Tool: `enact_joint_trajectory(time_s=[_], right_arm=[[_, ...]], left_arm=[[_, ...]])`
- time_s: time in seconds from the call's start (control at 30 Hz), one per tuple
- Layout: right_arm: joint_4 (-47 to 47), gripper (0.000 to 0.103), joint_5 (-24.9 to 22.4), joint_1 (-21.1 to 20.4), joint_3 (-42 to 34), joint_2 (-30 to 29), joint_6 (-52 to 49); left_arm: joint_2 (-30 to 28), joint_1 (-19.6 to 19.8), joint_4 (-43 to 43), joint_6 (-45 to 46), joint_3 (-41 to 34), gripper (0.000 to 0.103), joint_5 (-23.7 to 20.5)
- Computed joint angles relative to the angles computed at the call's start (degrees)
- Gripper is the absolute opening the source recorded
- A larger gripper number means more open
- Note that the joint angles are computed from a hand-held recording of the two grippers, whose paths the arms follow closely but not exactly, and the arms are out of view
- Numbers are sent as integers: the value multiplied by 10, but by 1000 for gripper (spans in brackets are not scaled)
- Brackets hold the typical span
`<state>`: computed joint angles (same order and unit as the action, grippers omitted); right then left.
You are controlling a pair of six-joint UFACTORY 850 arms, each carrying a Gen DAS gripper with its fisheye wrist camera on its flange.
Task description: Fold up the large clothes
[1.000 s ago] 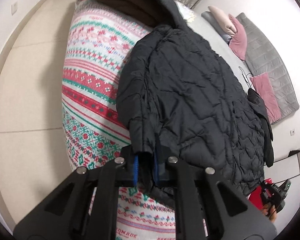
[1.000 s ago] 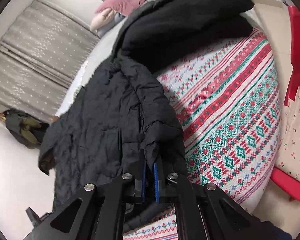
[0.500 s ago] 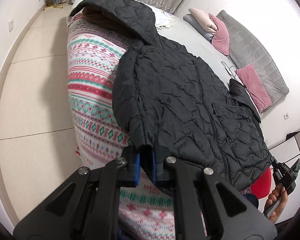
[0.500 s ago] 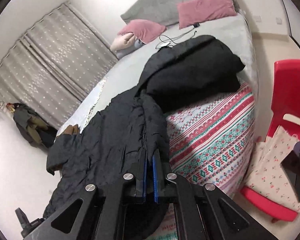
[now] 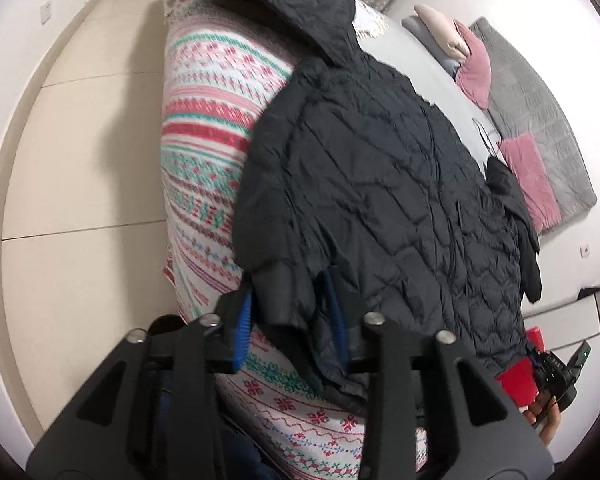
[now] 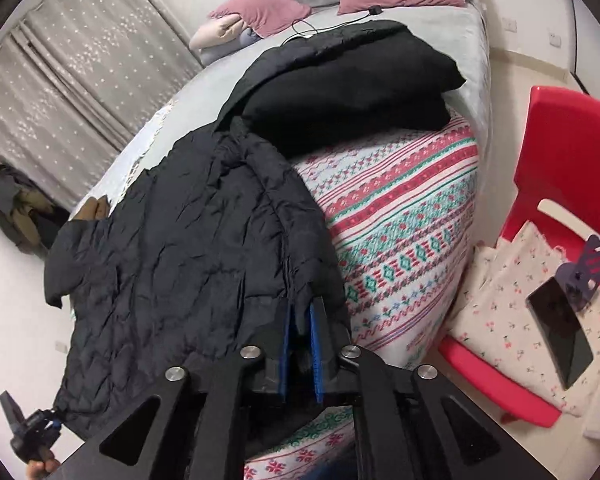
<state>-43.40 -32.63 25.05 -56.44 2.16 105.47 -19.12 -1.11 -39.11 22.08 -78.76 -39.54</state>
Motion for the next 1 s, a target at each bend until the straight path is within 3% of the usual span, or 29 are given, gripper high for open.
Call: enact_joint_trajectory(time_s=[0.13,0.27,0.33,0.43,0.6,0.73,0.9,1.0], right_arm=[[-37,26,-13,-15,1,22,38],[-107,42,-11,-46,-20,22,65],[-131,45,16,-79,-39,6,64],[-128,45,84,-135,-65,-26,58],[-93,45,147,-209,-122,-89,35],[-110,45,186,-258,-157,-128,79],[-202,46,200,-300,-178,-162,211],[-206,46,207,-318,-195,-190,225]], left_arm=[[7,5,5,-26,-9,49,32],[5,-15,10,-25,-41,58,80],[-1,-36,12,-11,-62,71,103],[-19,-69,22,3,-101,82,133],[-83,-115,95,-46,-189,86,157],[-137,-133,112,-57,-252,100,183],[-222,-140,229,-182,-352,100,150],[-256,-141,300,-250,-392,100,119]])
